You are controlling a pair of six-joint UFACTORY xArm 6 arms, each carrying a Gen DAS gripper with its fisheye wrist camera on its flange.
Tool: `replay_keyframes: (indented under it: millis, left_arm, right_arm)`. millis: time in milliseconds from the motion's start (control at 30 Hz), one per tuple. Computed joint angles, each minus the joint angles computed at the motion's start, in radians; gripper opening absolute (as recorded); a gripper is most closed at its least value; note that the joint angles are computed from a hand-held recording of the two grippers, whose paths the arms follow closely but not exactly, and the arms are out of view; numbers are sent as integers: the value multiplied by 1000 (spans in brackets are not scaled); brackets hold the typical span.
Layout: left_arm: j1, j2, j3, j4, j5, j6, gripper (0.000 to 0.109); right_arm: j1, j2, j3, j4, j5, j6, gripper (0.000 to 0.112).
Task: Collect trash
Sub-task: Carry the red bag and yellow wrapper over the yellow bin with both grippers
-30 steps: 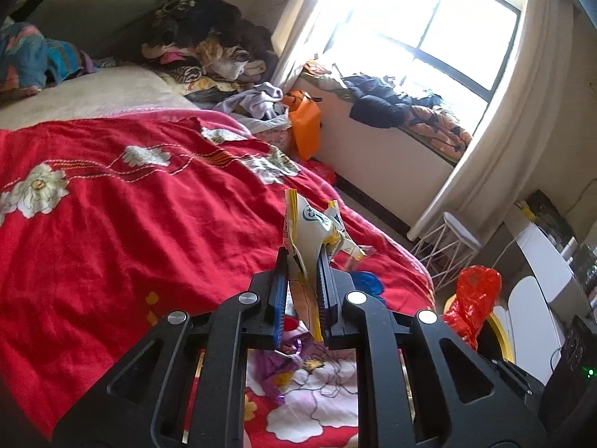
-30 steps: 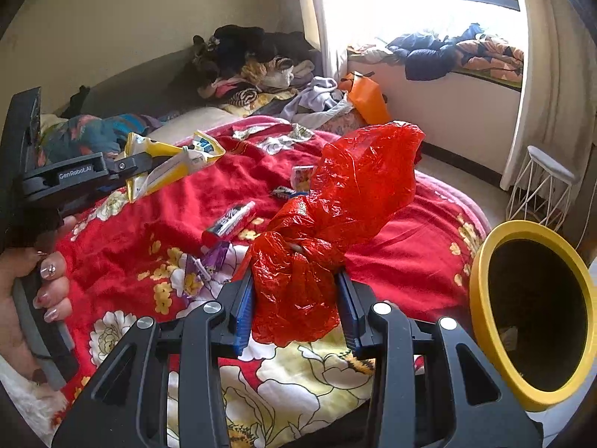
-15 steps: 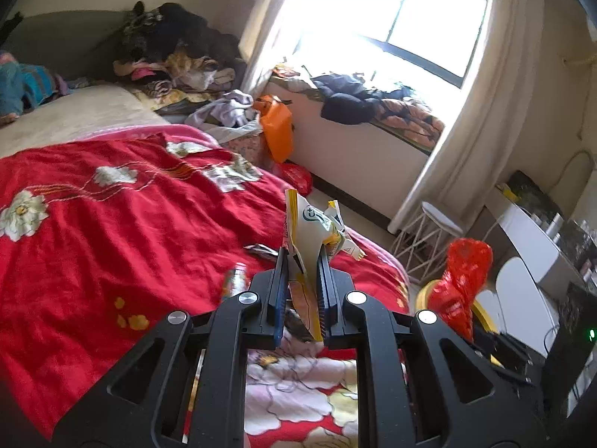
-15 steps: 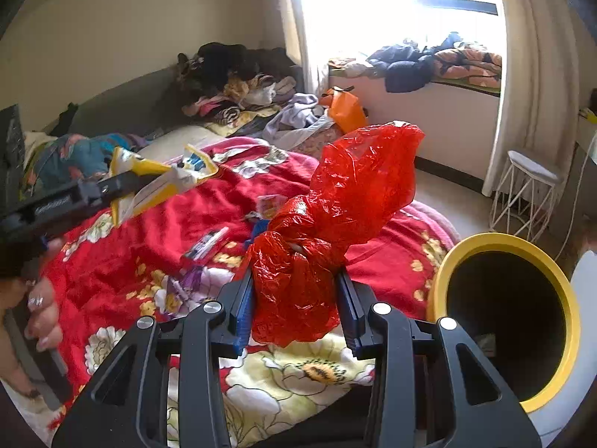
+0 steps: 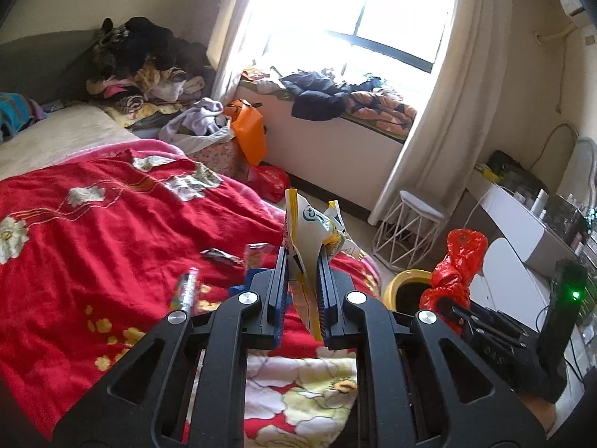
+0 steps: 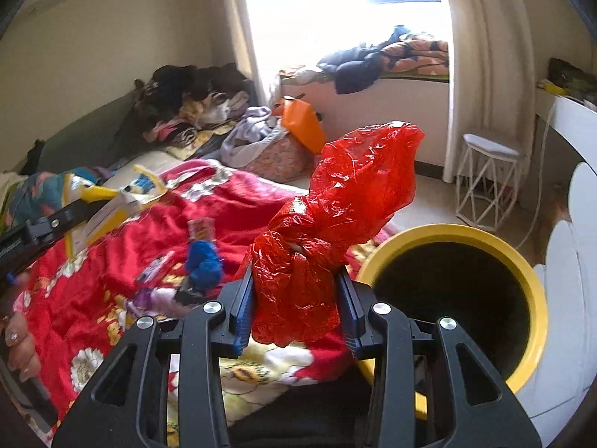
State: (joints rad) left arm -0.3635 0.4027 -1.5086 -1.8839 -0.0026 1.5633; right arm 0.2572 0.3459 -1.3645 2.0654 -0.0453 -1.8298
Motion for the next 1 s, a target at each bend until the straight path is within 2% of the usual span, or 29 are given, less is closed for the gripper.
replay_keyframes:
  millis: [133, 367, 533, 800, 900, 1000]
  left_arm:
    - [-24, 4, -3, 33, -2, -30, 10]
    - [-68, 26, -7, 183, -7, -183, 10]
    - [-88, 43, -23, 223, -5, -210, 10]
    - [-126, 84, -53, 330, 4, -310, 10]
    - [-138, 101, -58, 398, 9, -378, 10]
    - [-151, 120, -73, 417, 10, -392, 10]
  right_arm:
    - [-37, 1, -19, 108, -6, -103, 37]
    - [-92, -5, -28, 209, -5, -186, 37]
    - [-127, -10, -31, 277, -5, -263, 37]
    - [-168, -14, -27, 296, -12, -285, 37]
    - [-188, -10, -45, 387, -27, -400, 37]
    - [-195, -14, -25, 327, -15, -342, 37]
